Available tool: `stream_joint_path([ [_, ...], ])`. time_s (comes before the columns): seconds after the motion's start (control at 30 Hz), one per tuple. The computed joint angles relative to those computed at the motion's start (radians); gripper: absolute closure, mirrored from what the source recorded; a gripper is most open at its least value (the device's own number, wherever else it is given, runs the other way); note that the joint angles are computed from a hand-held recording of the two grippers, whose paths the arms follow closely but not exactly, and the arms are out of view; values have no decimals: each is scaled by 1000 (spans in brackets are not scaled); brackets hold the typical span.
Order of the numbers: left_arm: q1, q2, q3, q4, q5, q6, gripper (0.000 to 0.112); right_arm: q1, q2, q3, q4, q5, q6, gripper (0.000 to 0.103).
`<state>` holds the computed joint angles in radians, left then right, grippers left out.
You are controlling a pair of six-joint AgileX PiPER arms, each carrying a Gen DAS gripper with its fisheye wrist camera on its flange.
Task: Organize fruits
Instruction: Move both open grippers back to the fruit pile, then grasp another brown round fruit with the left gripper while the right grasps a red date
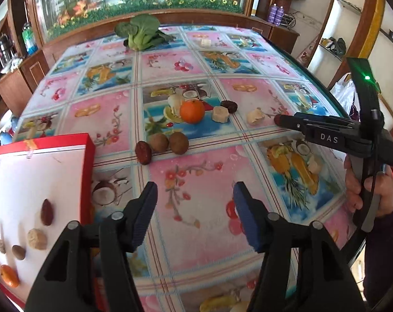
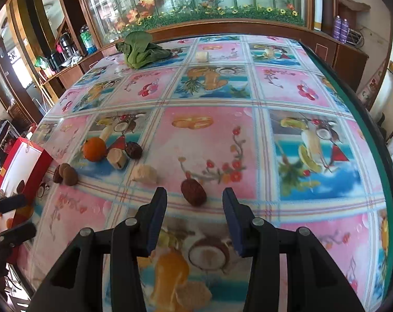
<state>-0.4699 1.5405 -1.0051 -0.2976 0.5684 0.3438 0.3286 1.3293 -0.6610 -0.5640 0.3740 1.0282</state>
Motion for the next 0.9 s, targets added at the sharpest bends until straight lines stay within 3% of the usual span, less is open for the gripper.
stream_joint_path([
  [0.13, 6, 76, -57, -12, 16, -21, 64, -19, 30, -2, 17, -25, -6, 80],
  [0.33, -4, 168, -130, -26, 25, -51, 70, -47, 26, 17, 74, -66, -72, 82],
  [0.6, -24, 267, -228, 106, 4, -228, 70, -68, 25, 29, 190, -119, -192, 82],
  [0.77, -45, 288, -247, 170, -21, -284, 72, -35, 33, 22, 83, -102, -87, 82],
  [0.83, -60, 289, -242, 231, -40, -330, 85, -31, 34, 22, 70, -99, -74, 86],
  [0.9, -62, 290, -238, 249, -54, -341, 87, -23, 35, 22, 39, -95, -44, 86],
])
